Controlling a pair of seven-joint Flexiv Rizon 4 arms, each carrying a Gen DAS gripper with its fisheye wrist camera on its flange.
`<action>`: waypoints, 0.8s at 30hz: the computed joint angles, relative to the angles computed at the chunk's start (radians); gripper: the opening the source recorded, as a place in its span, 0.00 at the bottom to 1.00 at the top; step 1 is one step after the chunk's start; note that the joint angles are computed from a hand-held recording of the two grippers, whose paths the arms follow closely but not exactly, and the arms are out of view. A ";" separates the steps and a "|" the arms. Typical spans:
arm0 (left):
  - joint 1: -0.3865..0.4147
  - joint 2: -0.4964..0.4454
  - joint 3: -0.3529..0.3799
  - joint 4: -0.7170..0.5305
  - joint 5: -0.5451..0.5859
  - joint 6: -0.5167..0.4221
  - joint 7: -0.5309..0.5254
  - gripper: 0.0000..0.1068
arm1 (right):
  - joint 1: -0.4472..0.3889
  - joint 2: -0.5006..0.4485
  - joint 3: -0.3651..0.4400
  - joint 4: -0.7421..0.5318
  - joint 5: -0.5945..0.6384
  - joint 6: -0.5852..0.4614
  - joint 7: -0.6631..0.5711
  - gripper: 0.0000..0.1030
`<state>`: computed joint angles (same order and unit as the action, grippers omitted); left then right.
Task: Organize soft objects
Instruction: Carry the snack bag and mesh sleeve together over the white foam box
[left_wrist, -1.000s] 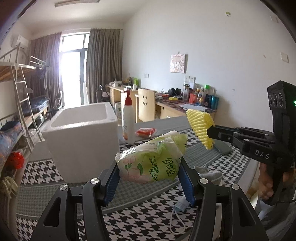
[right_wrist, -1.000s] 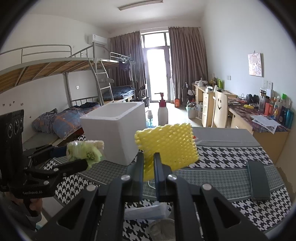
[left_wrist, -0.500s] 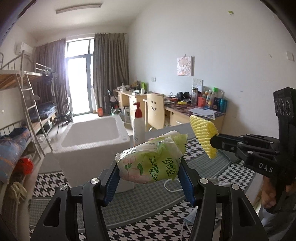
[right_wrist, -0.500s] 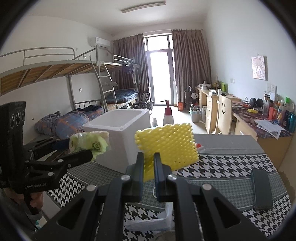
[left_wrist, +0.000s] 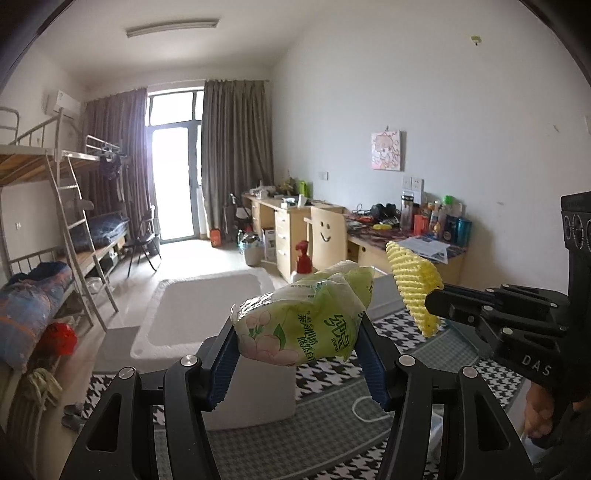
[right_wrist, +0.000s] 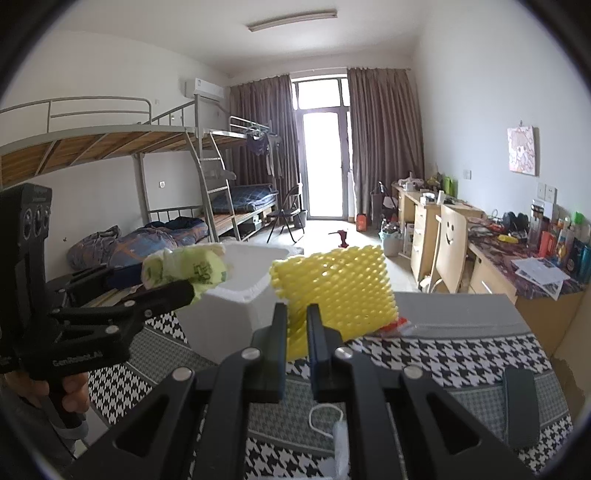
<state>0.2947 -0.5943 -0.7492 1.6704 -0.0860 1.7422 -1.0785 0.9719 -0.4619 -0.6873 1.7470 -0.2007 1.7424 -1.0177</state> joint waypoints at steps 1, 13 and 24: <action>-0.018 -0.001 0.022 -0.013 -0.008 -0.004 -0.006 0.57 | -0.007 -0.005 0.007 -0.011 -0.003 -0.002 -0.001 0.13; -0.180 -0.017 0.231 -0.135 -0.093 -0.019 -0.044 0.57 | -0.154 -0.045 0.162 -0.133 -0.086 -0.030 0.012 0.13; -0.347 -0.044 0.476 -0.249 -0.162 -0.067 -0.111 0.57 | -0.282 -0.094 0.304 -0.255 -0.177 -0.105 0.046 0.13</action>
